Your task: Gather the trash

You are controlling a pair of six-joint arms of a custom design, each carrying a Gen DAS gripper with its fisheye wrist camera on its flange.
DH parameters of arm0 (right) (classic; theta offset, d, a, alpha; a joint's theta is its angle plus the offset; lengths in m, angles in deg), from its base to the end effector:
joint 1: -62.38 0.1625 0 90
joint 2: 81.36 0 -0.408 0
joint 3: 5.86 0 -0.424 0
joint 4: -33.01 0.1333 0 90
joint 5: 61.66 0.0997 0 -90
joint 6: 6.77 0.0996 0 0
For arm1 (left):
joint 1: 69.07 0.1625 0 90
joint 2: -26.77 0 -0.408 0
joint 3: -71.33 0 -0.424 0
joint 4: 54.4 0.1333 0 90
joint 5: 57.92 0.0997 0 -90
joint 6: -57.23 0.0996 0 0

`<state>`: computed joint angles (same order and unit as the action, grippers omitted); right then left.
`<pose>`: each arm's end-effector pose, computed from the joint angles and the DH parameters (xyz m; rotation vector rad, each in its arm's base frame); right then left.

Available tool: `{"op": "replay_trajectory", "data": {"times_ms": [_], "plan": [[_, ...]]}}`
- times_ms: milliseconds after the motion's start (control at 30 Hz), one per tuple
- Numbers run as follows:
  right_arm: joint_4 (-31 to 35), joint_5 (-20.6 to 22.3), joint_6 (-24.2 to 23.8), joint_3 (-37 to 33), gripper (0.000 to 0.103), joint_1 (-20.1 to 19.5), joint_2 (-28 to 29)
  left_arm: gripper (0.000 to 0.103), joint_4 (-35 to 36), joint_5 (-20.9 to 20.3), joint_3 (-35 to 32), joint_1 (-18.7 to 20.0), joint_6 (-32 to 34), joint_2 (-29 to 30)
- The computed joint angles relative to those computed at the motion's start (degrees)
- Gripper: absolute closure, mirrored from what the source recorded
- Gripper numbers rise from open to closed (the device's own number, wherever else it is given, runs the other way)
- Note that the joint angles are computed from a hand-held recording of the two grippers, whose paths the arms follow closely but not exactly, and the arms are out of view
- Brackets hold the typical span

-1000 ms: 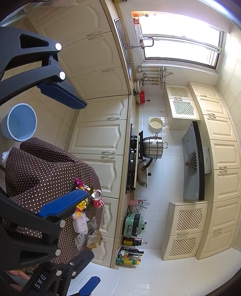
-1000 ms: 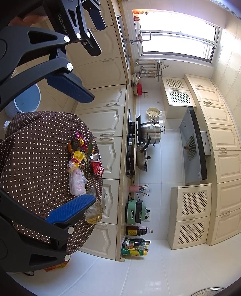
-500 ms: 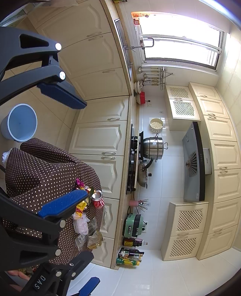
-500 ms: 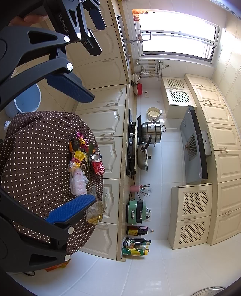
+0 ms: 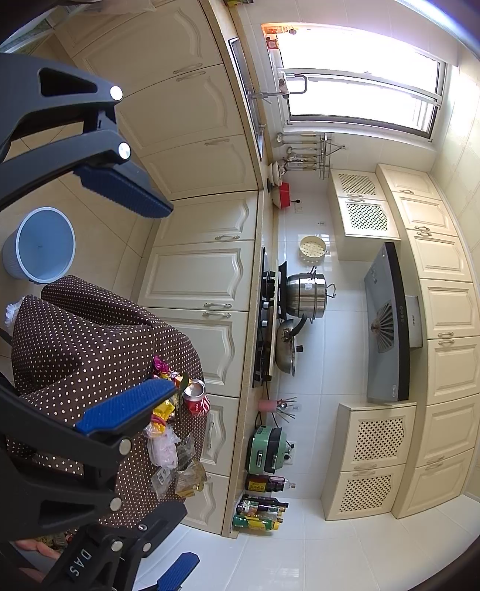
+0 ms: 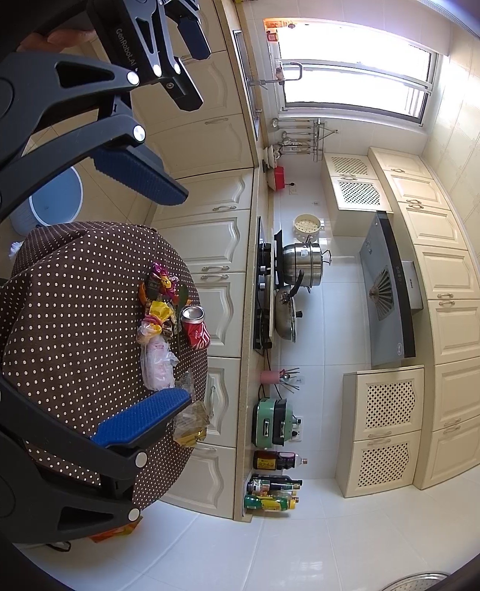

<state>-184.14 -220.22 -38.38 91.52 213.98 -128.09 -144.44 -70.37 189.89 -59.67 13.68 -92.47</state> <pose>0.5534 -0.2531 0.2202 0.6173 -1.8607 1.6196 -0.2826 -0.2805 0.5033 0.6512 1.9764 -1.4831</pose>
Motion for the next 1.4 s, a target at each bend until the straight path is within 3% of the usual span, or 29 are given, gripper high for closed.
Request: {"op": "replay_trajectory", "data": {"times_ms": [1200,1400], "plan": [[0.9,0.2,0.6,-0.1,0.006,-0.2,-0.2,0.016,-0.9,-0.3,0.9,0.6,0.7,-0.5],[-1.7,0.8,0.1,1.8,0.006,-0.8,0.1,0.016,-0.5,-0.4,0.9,0.6,0.4,-0.6]]}}
